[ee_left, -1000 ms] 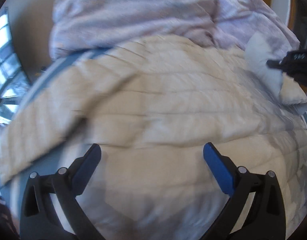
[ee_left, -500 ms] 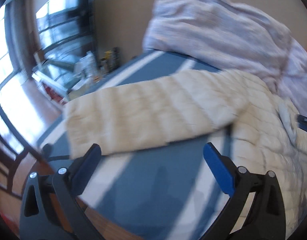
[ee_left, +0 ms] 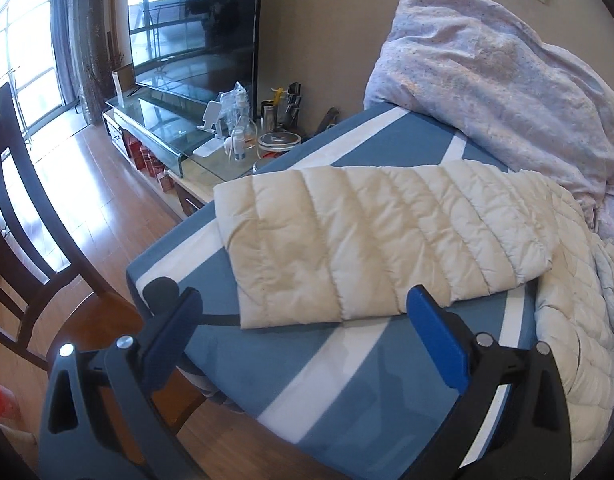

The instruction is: Fold large clothes

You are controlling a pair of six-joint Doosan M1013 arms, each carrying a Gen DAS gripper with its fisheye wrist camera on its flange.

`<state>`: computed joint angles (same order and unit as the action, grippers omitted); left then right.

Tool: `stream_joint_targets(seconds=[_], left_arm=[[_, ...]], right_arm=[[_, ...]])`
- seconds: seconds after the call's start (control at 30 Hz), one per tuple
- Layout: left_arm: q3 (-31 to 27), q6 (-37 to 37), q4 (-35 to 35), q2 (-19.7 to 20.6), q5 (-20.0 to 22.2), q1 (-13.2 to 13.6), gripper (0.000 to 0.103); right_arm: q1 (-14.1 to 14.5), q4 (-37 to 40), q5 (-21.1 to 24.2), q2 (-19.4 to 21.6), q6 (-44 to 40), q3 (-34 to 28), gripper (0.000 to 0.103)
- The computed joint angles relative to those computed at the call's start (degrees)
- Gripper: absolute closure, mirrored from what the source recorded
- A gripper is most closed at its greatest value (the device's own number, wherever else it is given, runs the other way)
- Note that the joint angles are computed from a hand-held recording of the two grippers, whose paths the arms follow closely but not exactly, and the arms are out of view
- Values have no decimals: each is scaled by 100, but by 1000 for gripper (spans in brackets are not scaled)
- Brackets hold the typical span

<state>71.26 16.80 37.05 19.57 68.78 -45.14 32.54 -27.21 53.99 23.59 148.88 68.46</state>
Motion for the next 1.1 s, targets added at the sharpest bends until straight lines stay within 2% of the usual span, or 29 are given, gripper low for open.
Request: stream_joint_targets(seconds=[0.13,0.3,0.37,0.43,0.5,0.6,0.7,0.8,0.97,1.1], left_arm=[[4,-79,-88,11,-5,72,2],[32,-88,-313,5,-106,208,2],[53,-150,-453,-6,-165,265,2],[173,-305,-667,-85,-401,344,2],[291,-492,-783,-157,-590,395,2],[450,-720,-1000,-246,-915,477,2],[553,-859,-1205,-293,-1199,546,3],[552,-960,-1174,-287,-1222,550,12],[512,-1017,-1240,-257,-1225,571,51],[453,-993,-1324,-221,-1151,577,63]], right_arm=[[115,-110,127,170,-278,-182,51],[310,-522,1095,612,-940,-682,47],[343,-590,1270,671,-1030,-800,47],[279,-251,1154,588,-952,-776,40],[212,45,797,413,-798,-595,33],[191,114,478,229,-645,-375,23],[194,247,288,125,-672,-257,21],[189,404,190,66,-793,-183,20],[168,641,51,-17,-864,-55,19],[124,835,-114,-129,-846,108,19]])
